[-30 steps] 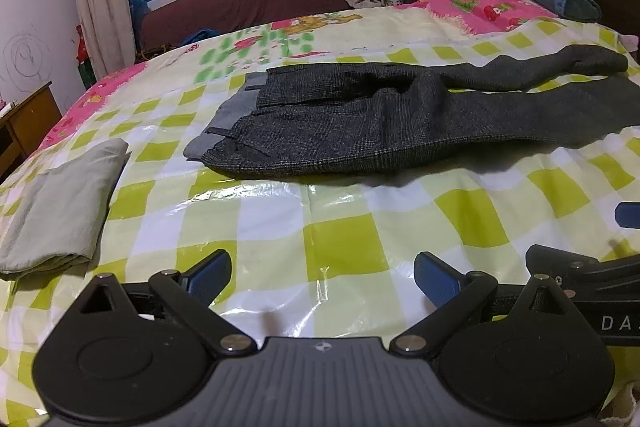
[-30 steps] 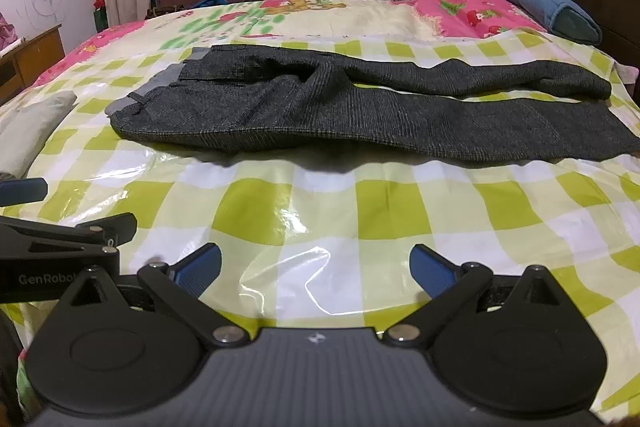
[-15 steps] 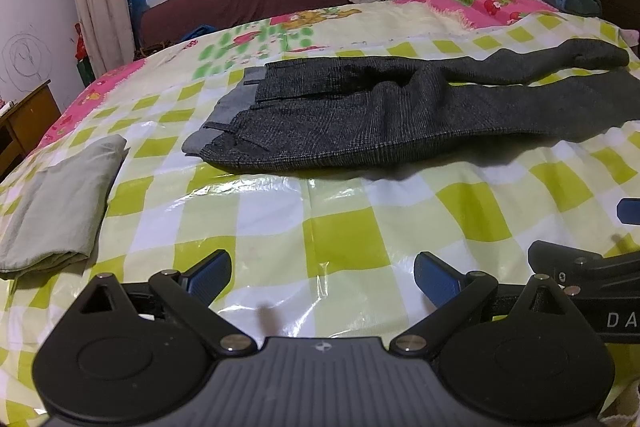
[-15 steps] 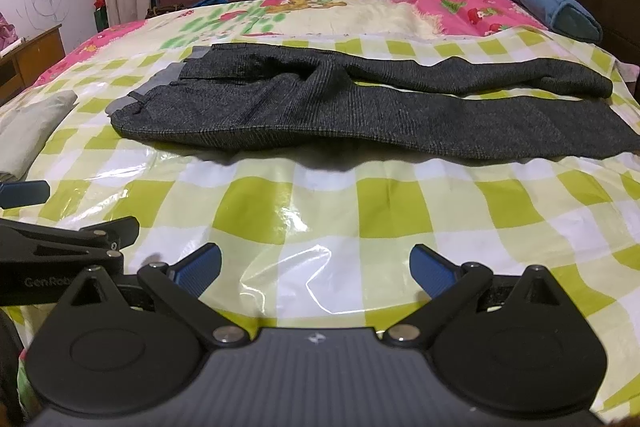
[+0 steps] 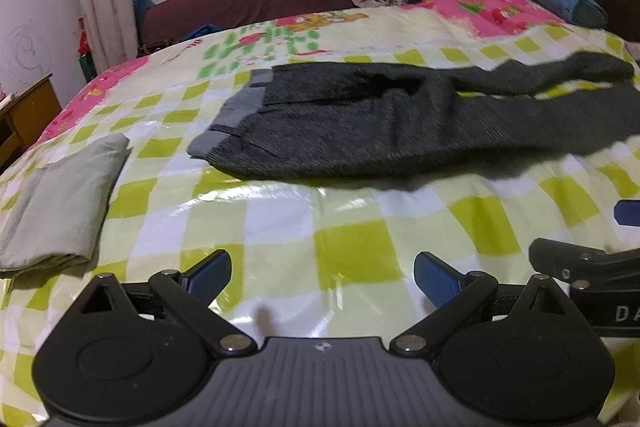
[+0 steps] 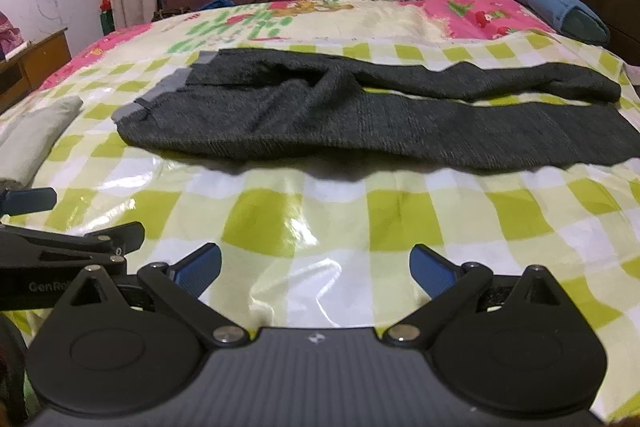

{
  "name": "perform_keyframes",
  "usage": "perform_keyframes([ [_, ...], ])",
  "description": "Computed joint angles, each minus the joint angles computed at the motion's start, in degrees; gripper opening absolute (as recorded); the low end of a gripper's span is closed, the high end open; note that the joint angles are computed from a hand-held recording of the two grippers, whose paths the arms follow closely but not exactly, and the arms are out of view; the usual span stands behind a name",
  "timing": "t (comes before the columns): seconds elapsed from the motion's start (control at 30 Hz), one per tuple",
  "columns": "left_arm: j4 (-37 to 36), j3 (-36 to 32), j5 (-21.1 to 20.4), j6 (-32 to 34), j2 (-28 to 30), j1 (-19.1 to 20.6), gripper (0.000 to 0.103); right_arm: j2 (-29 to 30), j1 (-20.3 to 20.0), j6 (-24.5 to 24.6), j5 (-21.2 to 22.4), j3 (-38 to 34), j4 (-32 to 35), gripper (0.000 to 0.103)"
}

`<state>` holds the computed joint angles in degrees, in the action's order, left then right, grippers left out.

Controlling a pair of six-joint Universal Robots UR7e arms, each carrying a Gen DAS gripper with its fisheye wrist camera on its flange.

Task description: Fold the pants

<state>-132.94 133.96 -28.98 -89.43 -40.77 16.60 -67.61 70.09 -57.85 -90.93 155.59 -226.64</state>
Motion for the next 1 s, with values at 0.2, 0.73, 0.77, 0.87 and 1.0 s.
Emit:
perform_keyframes([
  [0.2,2.32,1.80,3.17,-2.29,-4.67,4.01,0.103,-0.90,5.30,0.18,-1.25,-4.04,6.80,0.100],
  [0.73,-45.30,2.72,7.57,36.19,-0.18,21.52,0.103,18.75,12.57,-14.51,-3.81,-18.10,4.76,0.086],
  [0.77,-47.43,2.40,7.12,37.90,0.49,22.05,0.103,19.65,12.60,-14.88,-4.01,-18.81,4.60,0.085],
  [0.87,-52.98,1.87,6.08,42.02,1.66,23.17,0.103,21.22,12.45,-15.82,-3.93,-20.36,4.53,0.075],
  [1.0,-61.03,2.25,4.76,46.39,2.02,22.96,0.103,19.87,12.14,-14.81,-3.20,-21.59,9.73,0.055],
])
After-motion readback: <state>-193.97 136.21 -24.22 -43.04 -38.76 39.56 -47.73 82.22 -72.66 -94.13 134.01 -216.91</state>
